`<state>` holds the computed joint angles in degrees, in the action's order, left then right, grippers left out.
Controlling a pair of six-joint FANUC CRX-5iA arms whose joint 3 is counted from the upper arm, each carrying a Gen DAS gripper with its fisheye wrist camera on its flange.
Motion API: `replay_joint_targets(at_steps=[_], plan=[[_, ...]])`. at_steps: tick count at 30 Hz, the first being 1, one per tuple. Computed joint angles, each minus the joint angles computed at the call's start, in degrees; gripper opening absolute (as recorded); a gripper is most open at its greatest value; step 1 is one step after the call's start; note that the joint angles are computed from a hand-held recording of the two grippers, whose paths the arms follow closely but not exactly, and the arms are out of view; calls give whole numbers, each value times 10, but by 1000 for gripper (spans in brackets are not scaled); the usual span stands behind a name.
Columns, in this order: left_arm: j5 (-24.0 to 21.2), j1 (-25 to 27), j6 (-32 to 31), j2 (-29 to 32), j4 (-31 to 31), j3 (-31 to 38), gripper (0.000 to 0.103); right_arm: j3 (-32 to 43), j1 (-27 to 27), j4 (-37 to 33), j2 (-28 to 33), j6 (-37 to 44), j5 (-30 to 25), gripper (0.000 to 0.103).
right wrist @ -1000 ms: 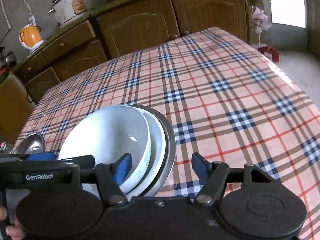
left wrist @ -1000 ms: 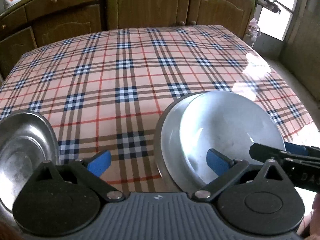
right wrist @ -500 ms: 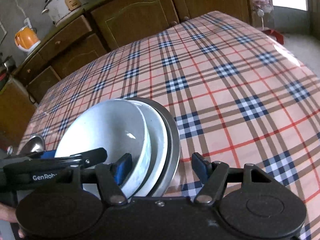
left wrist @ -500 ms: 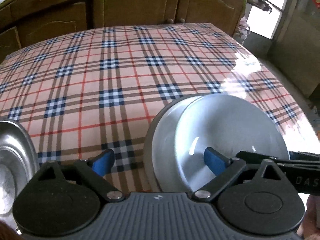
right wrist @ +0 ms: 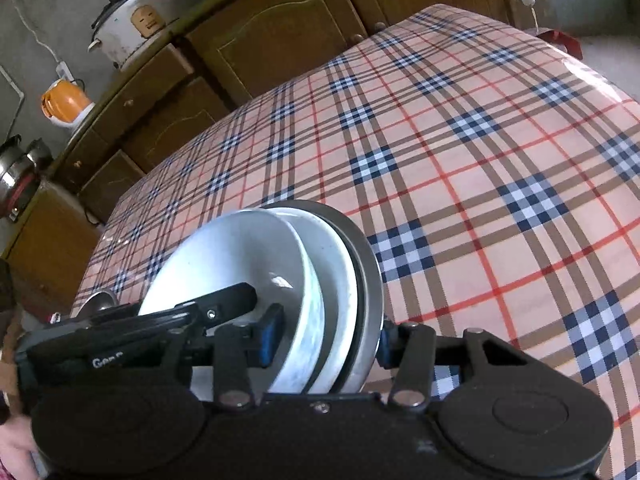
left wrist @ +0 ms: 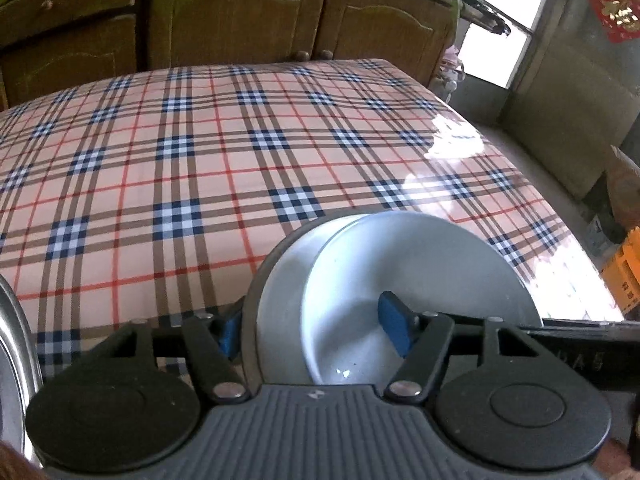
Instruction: Organize plates and bowls
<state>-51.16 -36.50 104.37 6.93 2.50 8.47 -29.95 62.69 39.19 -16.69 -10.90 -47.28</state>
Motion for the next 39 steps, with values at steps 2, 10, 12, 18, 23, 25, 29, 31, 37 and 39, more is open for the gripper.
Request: replay_joint_targets(at_steps=[2,10,12,18,23,25,29,31,37,39], plan=[[2,1,-1,-1,3,-3,68,-1,2,2,-1,0,-3,56],[-4,-7,18,-3,-16,10,67,-12,6,26,-11,-19,-5,56],[-9,-11,22,-3,-23,17,67,-14,8,33,-15,-26,-5,56],[-17,-24,35,-5,-41,35,66,-21,27,67,-31,-49,-34,56],[-17,-38,45,-9,-53,49,65,-19,51,90,-49,-61,-77,56],[-21,-45,51,-9,-61,59,65,-18,62,96,-58,-64,-94,56],[-18,-57,59,-13,-65,66,66,-13,88,111,-72,-66,-139,56],[-19,-64,65,-15,-69,70,66,-13,102,117,-80,-70,-161,56],[-29,-87,76,-17,-84,88,66,-13,147,134,-102,-92,-220,56],[-33,-94,82,-19,-92,94,66,-13,160,141,-107,-102,-236,56]])
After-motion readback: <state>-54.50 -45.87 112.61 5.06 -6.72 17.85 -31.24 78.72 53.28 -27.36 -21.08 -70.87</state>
